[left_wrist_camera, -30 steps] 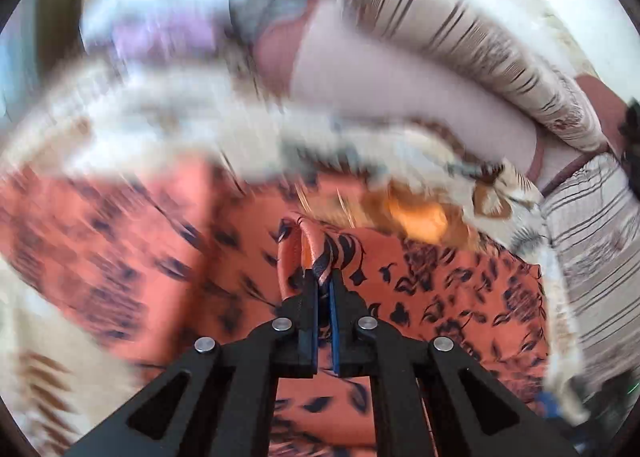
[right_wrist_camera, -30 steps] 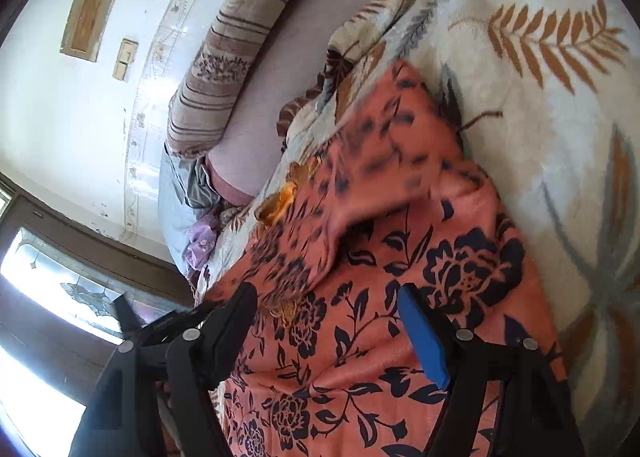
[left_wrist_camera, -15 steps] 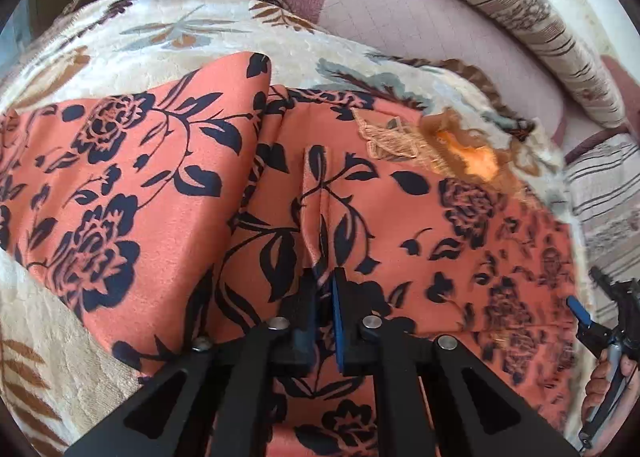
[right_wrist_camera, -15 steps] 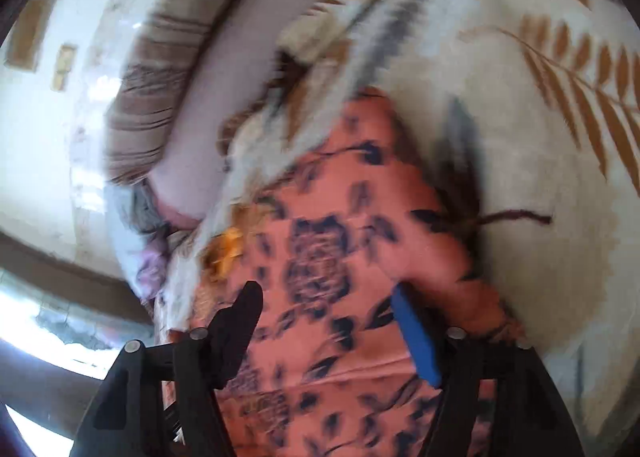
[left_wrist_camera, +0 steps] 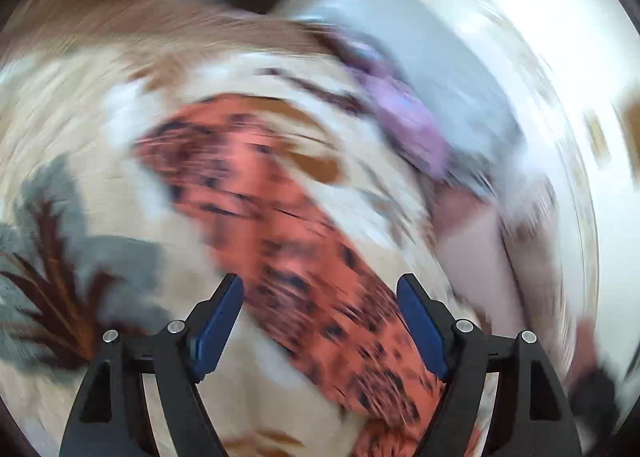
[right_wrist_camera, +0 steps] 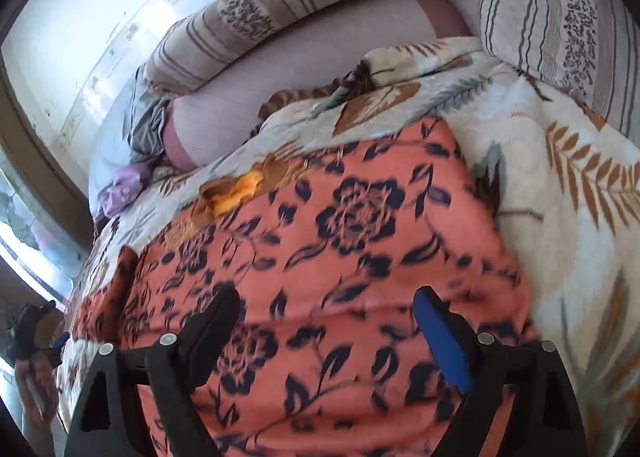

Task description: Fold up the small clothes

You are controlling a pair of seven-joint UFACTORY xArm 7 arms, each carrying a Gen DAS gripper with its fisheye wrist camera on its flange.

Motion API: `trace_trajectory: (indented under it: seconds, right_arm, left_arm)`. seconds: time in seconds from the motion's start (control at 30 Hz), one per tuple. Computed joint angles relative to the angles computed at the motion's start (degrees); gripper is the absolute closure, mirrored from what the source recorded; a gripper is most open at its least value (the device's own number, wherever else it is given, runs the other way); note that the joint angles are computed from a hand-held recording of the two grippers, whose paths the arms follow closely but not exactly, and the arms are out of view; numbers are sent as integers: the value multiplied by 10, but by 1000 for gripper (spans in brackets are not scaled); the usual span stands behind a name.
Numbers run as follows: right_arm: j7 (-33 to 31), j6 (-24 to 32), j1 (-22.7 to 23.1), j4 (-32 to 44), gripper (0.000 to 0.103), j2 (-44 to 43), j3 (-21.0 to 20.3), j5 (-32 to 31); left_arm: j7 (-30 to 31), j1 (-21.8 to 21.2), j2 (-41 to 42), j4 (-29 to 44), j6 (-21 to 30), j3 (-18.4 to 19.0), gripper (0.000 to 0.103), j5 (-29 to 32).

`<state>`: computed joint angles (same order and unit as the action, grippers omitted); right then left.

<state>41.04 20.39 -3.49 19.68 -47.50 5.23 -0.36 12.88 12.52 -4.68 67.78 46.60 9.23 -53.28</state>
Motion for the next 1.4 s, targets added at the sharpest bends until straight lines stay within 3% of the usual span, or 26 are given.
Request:
trace_trajectory:
  seconds: [0.03,0.07,0.17,0.23,0.27,0.33,0.37,0.43,0.47,0.6,0.73,0.77,0.8,0.83,0.87,0.93,1.1,1.2,1.33,1.4]
  right_arm:
    - [7,7,8,-8,13,-8,4,6]
    - [9,13,15,-12,13,-11,3,10]
    - [18,30,25,-33,13,-34,12,10]
    - [21,32,27,-42,13,-50,15,7]
    - [21,34,30,-43,13,-53,10,9]
    - [20,40,33,-47,13,-65,1,13]
    - [19,42,34,-47,13,-70,-3,15]
    - [20,49,32,-49,13,-90,-2,15]
    - [21,54,29,-52,13,-103,-1,14]
    - [30,56,19,-65,13,-142,-7,18]
    - [33,61,11,-72,12,-185,-18,26]
    - [34,64,11,-73,12,-195,-23,29]
    - [31,65,13,-75,12,-202,-31,34]
    - [29,67,14,-75,12,-207,-38,39]
    - [25,73,16,-74,12,-211,-47,44]
    - [12,83,19,-67,12,-213,-63,52]
    - [-40,48,48,-39,12,-161,-114,90]
    - [-81,21,94,0,12,-69,-156,129]
    - [-108,48,82,64,16,57,-141,134]
    - [-121,124,69,118,61,118,-112,109]
  left_arm:
    - [-28,9,36,25,17,10,26,-2]
    - [-42,18,64,45,28,11,36,-3]
    - [-29,33,102,91,26,-12,40,1]
    - [-47,42,134,134,50,-24,83,24]
    - [-83,38,157,163,77,-16,97,62]
    - [-127,55,159,170,68,-42,98,103]
    - [-130,34,139,161,38,-40,98,154]
    - [-81,-22,61,110,-55,-43,98,238]
    - [-48,-23,22,86,-89,-73,98,250]
    - [72,-131,-99,31,-149,-115,98,232]
    - [122,-248,-143,19,-112,-148,95,204]
    - [133,-275,-136,24,-82,-154,89,206]
    - [146,-298,-118,31,-47,-163,61,222]
    - [140,-308,-113,22,-33,-174,43,249]
    - [118,-310,-108,4,-33,-190,34,290]
    - [64,-306,-109,-30,-40,-200,34,345]
    - [44,-298,-170,-100,-59,-120,31,280]
    - [7,-260,-184,-135,-99,-99,25,297]
    - [12,-241,-159,-145,-87,-67,25,285]
    - [21,-236,-149,-154,-88,-60,25,274]
